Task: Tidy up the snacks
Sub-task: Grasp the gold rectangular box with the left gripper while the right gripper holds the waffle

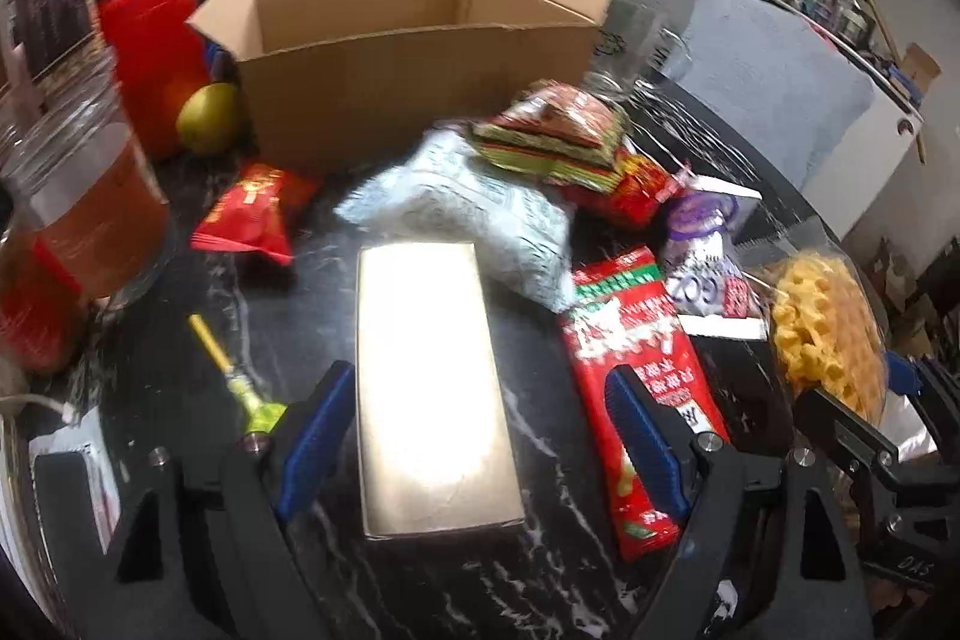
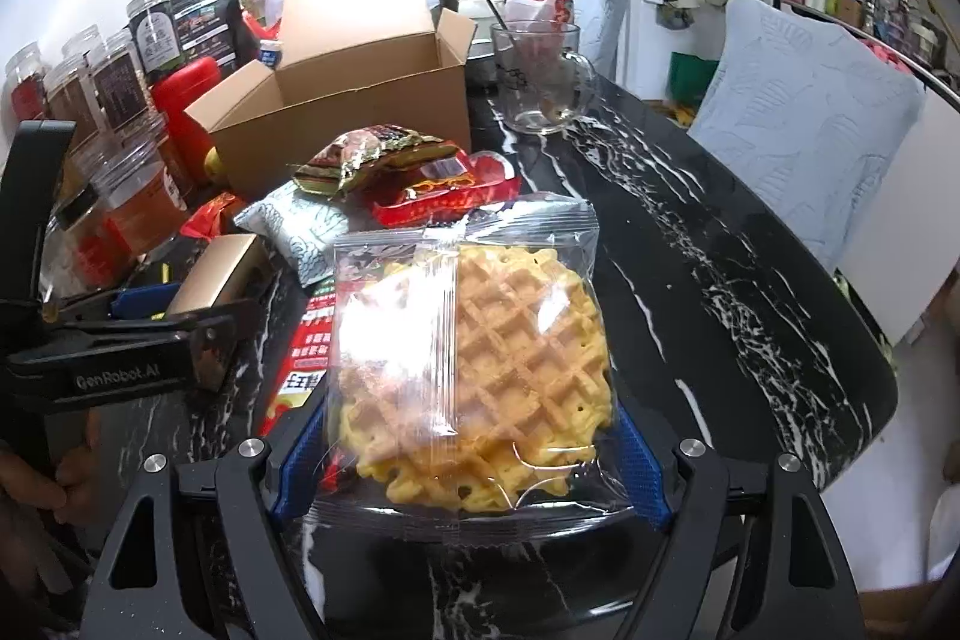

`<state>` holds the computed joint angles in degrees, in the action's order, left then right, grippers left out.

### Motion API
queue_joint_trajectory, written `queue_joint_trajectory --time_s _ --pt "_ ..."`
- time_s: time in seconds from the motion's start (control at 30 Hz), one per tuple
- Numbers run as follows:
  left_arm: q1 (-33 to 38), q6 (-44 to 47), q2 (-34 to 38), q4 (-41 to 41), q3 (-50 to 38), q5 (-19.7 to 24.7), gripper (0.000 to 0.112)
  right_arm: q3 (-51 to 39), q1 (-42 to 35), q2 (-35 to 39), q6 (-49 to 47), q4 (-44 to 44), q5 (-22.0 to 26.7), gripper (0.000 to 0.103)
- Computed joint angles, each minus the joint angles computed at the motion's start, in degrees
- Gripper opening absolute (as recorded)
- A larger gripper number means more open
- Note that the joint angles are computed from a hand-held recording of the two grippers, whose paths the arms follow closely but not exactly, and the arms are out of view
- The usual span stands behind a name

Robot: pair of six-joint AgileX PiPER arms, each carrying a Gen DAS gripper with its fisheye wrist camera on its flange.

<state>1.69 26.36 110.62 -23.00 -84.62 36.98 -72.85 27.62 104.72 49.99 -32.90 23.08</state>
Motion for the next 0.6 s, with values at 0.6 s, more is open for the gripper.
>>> queue_joint_trajectory --time_s 0.6 --pt "-0.2 -2.0 0.5 3.6 2.3 -3.8 0.043 0.2 -1.6 0.5 -7.2 8.3 -1.8 0.081"
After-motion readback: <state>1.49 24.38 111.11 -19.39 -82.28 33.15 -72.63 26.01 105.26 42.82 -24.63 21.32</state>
